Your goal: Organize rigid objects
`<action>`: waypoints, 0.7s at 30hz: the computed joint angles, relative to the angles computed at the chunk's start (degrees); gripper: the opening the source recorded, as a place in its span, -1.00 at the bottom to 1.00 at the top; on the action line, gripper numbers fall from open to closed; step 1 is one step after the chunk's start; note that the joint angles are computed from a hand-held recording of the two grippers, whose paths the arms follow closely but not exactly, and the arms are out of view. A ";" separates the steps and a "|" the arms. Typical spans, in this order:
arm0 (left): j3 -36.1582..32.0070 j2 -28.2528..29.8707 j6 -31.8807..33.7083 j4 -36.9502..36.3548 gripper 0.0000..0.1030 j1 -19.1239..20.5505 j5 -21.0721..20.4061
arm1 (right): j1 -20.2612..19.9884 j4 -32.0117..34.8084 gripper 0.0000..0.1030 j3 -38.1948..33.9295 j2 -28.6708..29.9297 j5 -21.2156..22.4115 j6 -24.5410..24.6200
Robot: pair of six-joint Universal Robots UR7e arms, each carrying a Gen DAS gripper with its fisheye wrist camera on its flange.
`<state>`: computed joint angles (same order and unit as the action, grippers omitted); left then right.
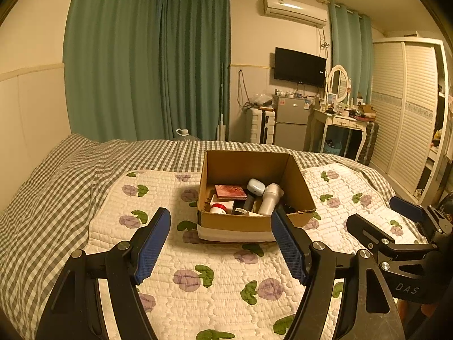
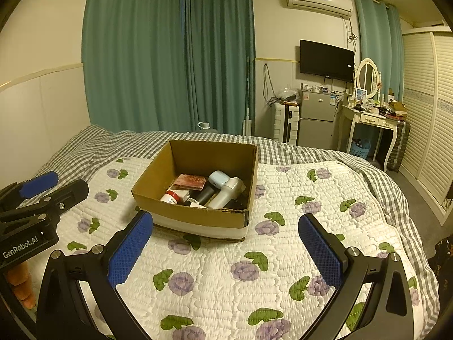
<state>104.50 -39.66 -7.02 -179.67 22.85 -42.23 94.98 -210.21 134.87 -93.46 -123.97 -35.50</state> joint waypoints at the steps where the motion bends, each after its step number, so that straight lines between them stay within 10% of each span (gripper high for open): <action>1: -0.02 0.01 -0.01 0.05 0.48 -0.01 0.06 | 0.00 0.15 1.00 -0.02 -0.04 0.06 0.06; 21: 0.35 -0.27 -0.12 1.44 0.48 0.67 1.12 | -0.41 1.29 1.00 -0.35 0.08 -0.25 0.22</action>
<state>104.85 -39.94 -7.14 -178.22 23.52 -41.11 94.57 -208.92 134.53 -93.38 -124.22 -35.28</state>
